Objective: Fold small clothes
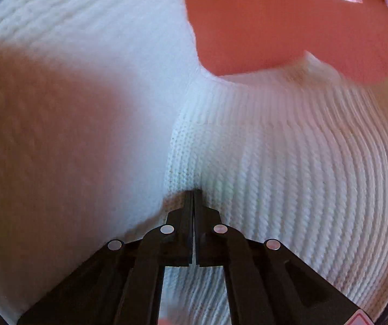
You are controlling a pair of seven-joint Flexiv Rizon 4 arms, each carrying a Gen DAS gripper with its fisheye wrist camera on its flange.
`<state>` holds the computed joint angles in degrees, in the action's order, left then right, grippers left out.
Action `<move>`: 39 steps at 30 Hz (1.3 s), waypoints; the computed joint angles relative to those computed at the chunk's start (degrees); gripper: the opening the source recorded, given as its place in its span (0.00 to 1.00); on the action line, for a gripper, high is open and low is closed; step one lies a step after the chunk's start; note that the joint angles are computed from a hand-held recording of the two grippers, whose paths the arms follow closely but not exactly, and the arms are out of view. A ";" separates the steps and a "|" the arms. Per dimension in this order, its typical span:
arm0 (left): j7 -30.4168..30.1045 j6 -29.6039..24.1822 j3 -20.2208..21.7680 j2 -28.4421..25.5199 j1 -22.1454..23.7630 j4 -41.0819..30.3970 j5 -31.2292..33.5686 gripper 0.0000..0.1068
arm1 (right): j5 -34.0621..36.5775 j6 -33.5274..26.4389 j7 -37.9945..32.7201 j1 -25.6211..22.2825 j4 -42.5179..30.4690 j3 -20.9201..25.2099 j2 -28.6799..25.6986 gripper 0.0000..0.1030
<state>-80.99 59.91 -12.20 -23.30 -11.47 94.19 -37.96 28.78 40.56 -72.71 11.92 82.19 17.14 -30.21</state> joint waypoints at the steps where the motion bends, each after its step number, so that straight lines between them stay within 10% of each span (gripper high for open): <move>1: -2.87 0.42 0.76 -1.39 -1.78 -1.84 2.45 0.22 | 1.57 -0.07 0.55 -1.22 0.78 0.15 0.92 0.05; 8: -17.33 -1.23 1.28 -10.79 -9.02 -11.18 14.13 0.40 | -3.51 11.45 10.71 -4.86 20.83 -6.78 16.73 0.24; 15: 3.56 9.26 -9.64 -2.94 -2.09 4.12 3.58 0.79 | 9.59 17.08 -0.68 -8.05 28.33 -6.33 26.55 0.59; 18: 11.94 11.97 -7.98 2.24 -0.99 9.81 2.04 0.85 | 11.96 15.67 -3.89 -6.72 30.61 -7.09 30.14 0.66; 33: 14.23 8.16 1.57 6.47 -4.43 23.47 5.99 0.85 | 4.21 14.07 -3.83 2.27 31.39 -5.03 28.45 0.66; 35: 14.09 9.93 1.85 4.71 -4.84 22.85 8.57 0.82 | 4.11 14.26 -3.53 2.63 31.71 -5.15 28.05 0.57; 37: 9.45 8.32 5.32 2.22 -6.60 19.70 15.96 0.56 | 4.14 14.04 -3.67 2.68 31.74 -5.31 27.75 0.23; 39: 8.69 7.09 4.45 1.47 -4.98 19.01 16.38 0.42 | 5.28 15.71 -3.96 2.50 31.97 -5.35 27.95 0.18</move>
